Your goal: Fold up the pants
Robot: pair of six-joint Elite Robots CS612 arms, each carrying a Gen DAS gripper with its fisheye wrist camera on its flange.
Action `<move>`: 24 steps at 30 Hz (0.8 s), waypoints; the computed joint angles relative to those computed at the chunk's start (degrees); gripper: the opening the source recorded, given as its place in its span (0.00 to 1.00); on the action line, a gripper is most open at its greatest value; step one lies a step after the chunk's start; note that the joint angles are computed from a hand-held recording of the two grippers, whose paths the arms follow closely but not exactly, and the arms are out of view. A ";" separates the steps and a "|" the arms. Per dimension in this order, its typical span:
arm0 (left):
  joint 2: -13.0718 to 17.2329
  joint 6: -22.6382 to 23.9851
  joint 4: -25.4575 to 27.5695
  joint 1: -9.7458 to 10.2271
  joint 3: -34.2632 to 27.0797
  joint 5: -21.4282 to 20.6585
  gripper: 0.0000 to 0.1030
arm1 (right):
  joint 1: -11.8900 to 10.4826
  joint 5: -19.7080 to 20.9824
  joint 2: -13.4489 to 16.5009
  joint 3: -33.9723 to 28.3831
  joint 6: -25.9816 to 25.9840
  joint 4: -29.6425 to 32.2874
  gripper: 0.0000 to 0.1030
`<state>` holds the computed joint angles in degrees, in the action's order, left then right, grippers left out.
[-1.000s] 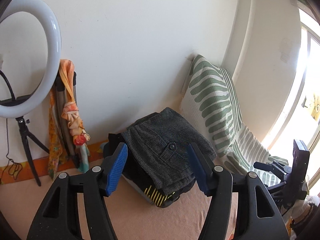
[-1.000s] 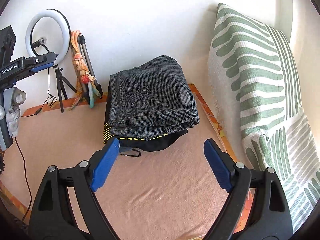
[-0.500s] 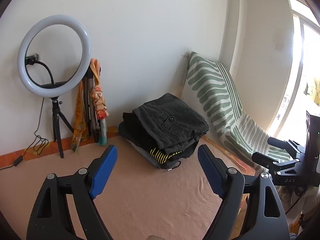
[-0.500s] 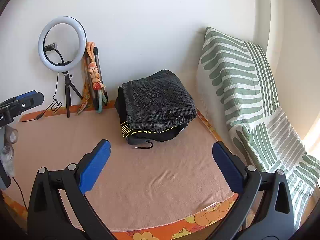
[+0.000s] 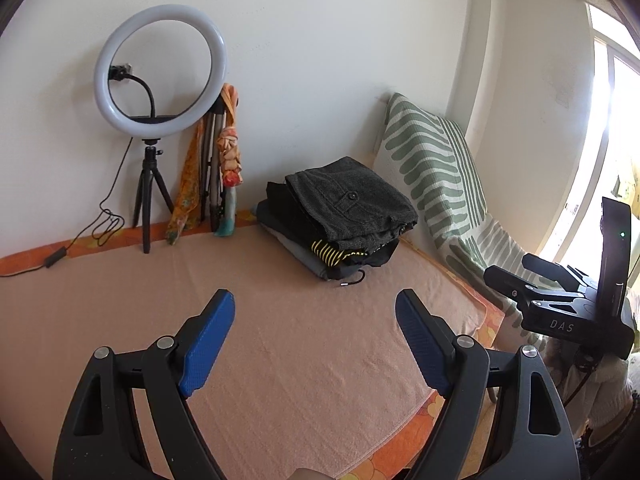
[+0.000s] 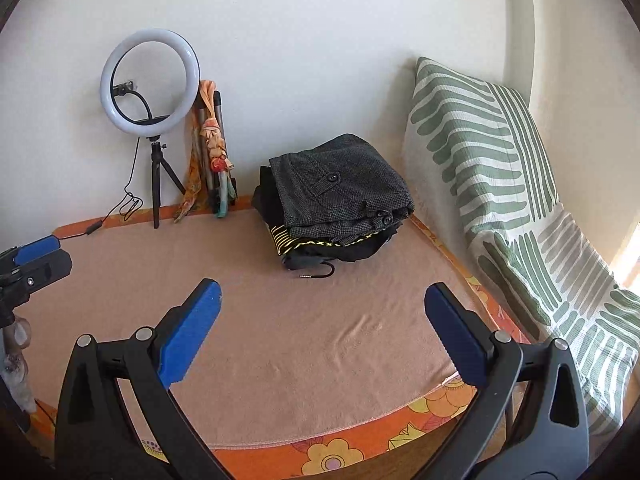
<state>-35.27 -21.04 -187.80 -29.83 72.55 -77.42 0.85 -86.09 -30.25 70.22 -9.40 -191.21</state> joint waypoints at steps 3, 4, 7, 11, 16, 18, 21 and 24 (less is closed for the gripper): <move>0.00 0.91 0.37 -0.17 0.29 0.96 0.80 | 0.05 -0.33 0.59 0.18 0.37 -0.67 1.00; 0.07 1.34 0.24 -0.29 0.36 1.81 0.80 | 0.03 -0.22 0.76 0.33 0.65 -0.96 1.00; 0.36 1.70 0.41 -0.38 0.34 2.88 0.80 | 0.00 -0.69 1.47 0.23 1.09 -1.35 1.00; 0.92 1.95 0.12 -0.52 0.10 3.54 0.80 | 0.01 -1.46 2.11 -0.18 0.49 -1.04 1.00; 1.42 2.83 0.14 -0.97 -0.33 5.10 0.80 | 0.10 -2.32 2.59 -0.29 -0.24 -2.53 1.00; 1.46 2.90 0.72 -1.13 -0.49 5.29 0.80 | 0.11 -2.29 2.63 -0.30 -0.65 -2.71 1.00; 1.60 3.41 2.33 -1.37 -0.98 5.73 0.80 | 0.17 -2.73 2.78 -0.37 -0.81 -3.47 1.00; 1.81 4.14 2.82 -1.61 -1.33 6.37 0.80 | 0.02 -2.36 2.76 -0.32 -0.07 -3.74 1.00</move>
